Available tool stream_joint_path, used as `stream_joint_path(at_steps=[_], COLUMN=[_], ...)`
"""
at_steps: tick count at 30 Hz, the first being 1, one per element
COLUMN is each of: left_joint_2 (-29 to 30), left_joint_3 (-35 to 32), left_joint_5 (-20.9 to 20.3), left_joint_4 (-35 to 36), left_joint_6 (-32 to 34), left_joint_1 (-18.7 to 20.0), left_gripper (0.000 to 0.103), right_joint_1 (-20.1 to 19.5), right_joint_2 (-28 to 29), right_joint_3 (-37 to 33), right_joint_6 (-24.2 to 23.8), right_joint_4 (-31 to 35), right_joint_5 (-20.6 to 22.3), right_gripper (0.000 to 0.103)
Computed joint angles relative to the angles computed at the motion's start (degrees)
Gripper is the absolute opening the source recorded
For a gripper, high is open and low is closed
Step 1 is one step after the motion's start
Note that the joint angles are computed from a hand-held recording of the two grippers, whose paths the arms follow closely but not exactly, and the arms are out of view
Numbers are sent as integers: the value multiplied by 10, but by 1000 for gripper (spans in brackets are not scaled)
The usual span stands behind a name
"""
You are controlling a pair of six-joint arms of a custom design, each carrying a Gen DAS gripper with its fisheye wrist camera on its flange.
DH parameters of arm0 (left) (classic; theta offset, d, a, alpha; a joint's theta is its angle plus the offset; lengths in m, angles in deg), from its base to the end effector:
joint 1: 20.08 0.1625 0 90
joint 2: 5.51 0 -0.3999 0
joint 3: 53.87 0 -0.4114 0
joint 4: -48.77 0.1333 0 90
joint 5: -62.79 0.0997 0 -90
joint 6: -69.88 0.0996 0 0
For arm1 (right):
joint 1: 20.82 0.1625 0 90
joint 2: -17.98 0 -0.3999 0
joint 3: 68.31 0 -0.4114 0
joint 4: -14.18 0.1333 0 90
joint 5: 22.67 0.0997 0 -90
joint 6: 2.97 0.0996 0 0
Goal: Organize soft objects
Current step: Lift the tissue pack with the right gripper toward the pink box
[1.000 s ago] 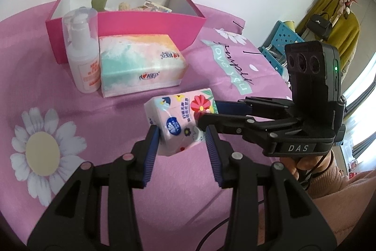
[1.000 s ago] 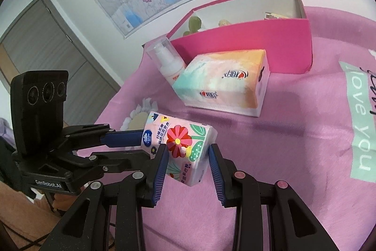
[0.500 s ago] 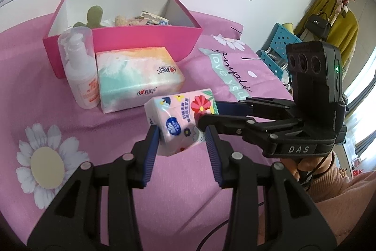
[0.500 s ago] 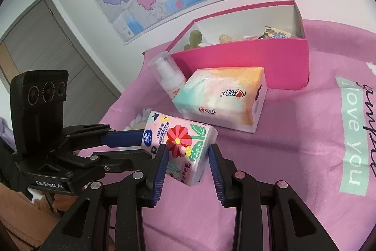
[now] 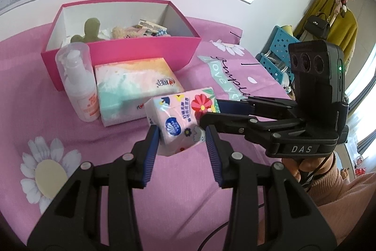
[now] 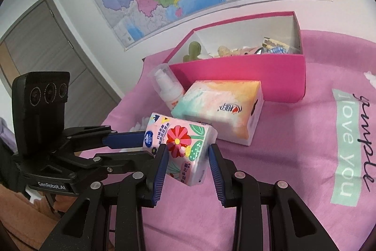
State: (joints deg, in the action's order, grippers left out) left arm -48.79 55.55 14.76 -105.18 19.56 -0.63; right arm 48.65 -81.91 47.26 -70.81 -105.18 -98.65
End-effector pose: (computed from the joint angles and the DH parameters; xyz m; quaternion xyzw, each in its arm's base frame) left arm -0.4561 -0.3731 -0.0174 0.1707 0.9178 -0.3026 0.1922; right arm -0.0094 -0.4739 0.3750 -0.4087 0.8968 -0.1692 0.0045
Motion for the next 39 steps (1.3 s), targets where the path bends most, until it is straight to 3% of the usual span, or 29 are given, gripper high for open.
stream_joint_path(at_steps=[39], left_joint_2=[10], left_joint_3=[-40], left_joint_5=[36], left_joint_4=[-16], left_joint_6=[59], left_joint_1=[18], left_gripper=[42], right_joint_1=[14], right_joint_2=[4], right_joint_3=[-20], right_joint_6=[3], right_joint_4=[-21], right_joint_5=[36], right_gripper=[36])
